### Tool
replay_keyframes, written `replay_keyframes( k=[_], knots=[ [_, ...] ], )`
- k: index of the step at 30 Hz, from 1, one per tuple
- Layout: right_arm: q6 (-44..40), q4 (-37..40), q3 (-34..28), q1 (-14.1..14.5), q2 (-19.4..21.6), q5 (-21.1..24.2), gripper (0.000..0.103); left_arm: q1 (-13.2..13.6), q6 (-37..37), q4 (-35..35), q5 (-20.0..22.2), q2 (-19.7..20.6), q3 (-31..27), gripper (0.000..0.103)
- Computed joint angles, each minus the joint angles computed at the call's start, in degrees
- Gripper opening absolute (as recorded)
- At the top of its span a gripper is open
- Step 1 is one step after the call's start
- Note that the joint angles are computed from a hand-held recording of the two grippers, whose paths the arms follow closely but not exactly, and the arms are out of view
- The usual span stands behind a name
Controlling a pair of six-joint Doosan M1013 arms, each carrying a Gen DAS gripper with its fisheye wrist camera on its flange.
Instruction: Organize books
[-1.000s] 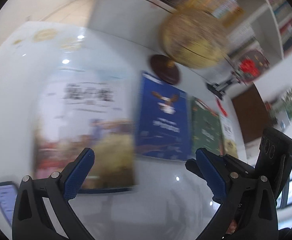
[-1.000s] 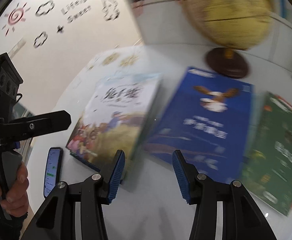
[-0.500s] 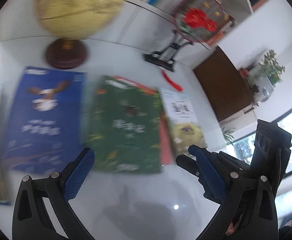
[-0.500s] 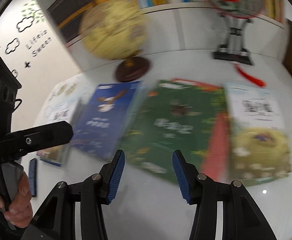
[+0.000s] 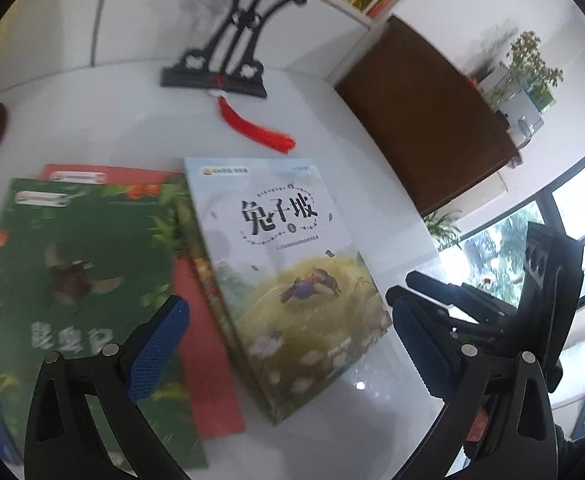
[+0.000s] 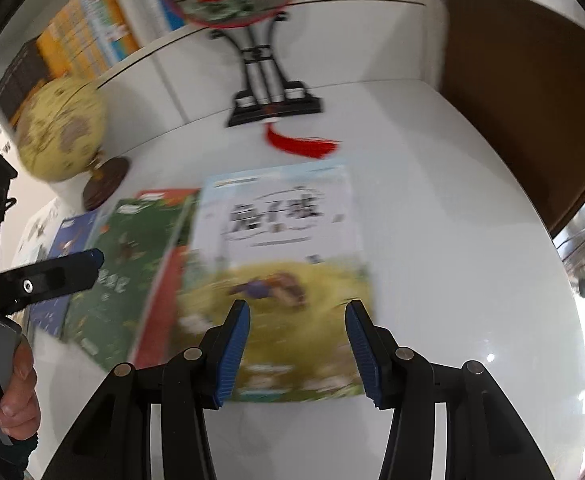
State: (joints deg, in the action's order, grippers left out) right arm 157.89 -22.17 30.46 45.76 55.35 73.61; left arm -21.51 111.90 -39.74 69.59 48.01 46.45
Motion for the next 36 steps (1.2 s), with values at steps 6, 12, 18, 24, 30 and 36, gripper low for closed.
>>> replay_keyframes(
  k=[6,12,18,24,30,36],
  knots=[
    [0.43,1.37,6.69,-1.47,-2.7,-4.1,0.048,-0.83,-2.02,1.21,2.75,3.18,-3.98,0.101],
    [-0.19,3.45,8.66,-2.46,-2.88,-7.86,0.048,-0.5,-3.82,-0.76,4.74,5.28,-6.43,0.101],
    [-2.72,4.39,7.28,-3.1,-1.83,-8.23,0.048,-0.39,-4.22,-2.58,6.6,6.72,-7.89,0.101],
    [-3.12,4.78,7.24,-3.39,-1.51,-8.64,0.048,-0.27,-4.95,-3.62,7.8,7.91,-9.79,0.101],
    [-3.34,5.27,7.68,-3.65,-1.51,-9.45,0.048,-0.21,-4.72,-4.15,7.47,7.68,-9.18,0.101],
    [-3.14,5.61,7.73,-3.65,-1.38,-10.08,0.046,-0.09,-4.8,-4.66,7.63,7.68,-9.08,0.101]
  ],
)
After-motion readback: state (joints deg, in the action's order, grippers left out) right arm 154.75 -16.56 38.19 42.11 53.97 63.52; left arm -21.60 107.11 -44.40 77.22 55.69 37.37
